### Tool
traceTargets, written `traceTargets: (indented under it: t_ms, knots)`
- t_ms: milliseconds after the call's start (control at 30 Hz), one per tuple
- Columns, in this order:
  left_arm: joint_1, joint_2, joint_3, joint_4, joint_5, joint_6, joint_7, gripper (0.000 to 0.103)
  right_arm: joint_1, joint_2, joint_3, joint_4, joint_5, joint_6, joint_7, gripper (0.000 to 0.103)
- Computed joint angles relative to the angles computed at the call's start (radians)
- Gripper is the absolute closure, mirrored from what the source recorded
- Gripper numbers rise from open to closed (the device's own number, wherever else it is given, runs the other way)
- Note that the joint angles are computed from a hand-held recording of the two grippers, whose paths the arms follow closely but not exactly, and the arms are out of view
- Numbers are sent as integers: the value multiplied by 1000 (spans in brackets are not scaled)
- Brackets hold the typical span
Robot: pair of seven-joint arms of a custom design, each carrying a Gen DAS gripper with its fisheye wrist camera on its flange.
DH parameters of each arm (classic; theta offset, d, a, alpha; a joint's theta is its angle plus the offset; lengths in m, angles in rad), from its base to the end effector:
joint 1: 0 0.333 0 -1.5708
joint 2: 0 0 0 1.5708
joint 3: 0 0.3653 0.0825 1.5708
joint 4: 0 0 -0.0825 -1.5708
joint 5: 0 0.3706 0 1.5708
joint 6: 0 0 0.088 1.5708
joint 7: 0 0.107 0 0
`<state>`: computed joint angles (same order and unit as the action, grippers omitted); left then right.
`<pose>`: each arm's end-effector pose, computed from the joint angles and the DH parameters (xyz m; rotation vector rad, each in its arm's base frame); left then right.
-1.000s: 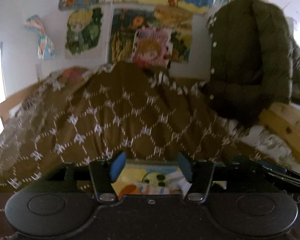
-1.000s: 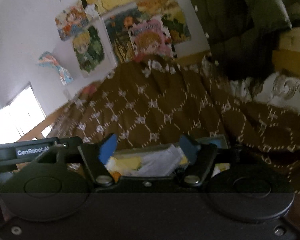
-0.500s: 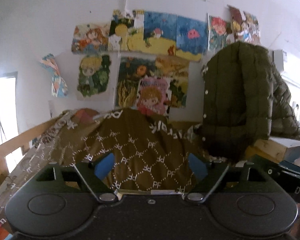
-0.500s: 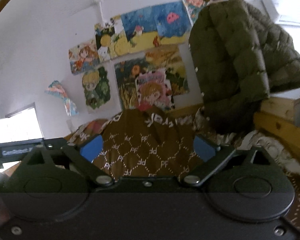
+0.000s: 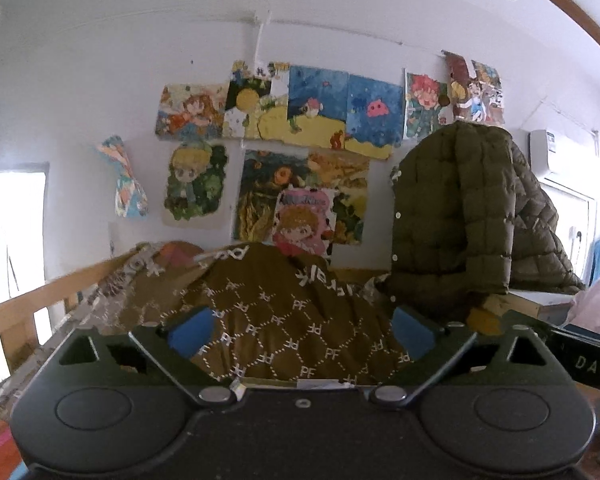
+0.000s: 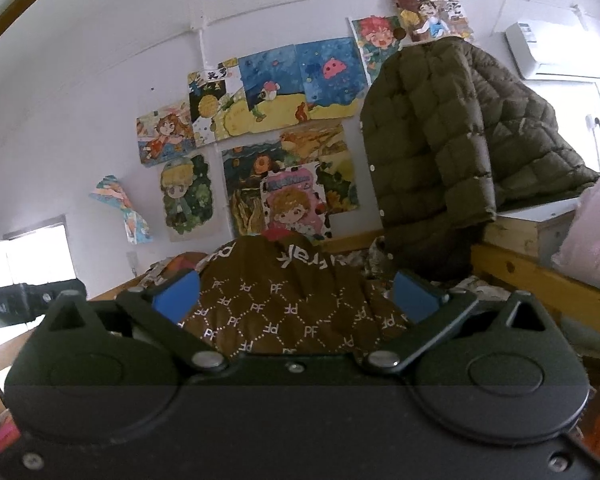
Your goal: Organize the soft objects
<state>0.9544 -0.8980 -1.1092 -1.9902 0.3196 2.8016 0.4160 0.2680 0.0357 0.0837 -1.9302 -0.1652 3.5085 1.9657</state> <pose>0.4023 -0.3601 0.7018 -1.4442 1.0103 -0.9911 0.5362 0.2167 0.7122 -1.2586 1.0659 -0.7050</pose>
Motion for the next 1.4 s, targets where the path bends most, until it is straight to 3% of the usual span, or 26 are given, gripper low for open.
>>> traceTargets:
  t_ms: [167,433,533,667,833,933,1033,1233,1400]
  knots:
    - [-63,-59,24,-63,19,-15,8,4,4,-39,-4,-79,-11,3,0,1]
    - [-189,-104,56,-181,35,-36,-7,2,34,-93,46,-188,238,-10,-255,1]
    - [-232,-112,67,-216,42,-58,-20,2,12,-123,103,-234,364,-16,-395,1]
    - [-287,-122,82,-262,56,-82,-47,2,-8,-153,144,-280,459,-34,-474,0]
    - [-354,-111,94,-305,75,-121,-80,1,-192,-179,361,-297,659,-75,-639,0]
    - [-389,-108,100,-326,97,-143,-94,1,-243,-187,416,-301,688,-91,-651,0]
    - [-417,-106,105,-347,118,-160,-114,1,-234,-202,400,-338,642,-84,-614,0]
    - [-464,-91,106,-379,158,-191,-156,1,-256,-211,431,-368,621,-64,-597,0]
    - [-496,-74,100,-399,184,-217,-194,1,-193,-197,386,-379,624,-54,-596,0]
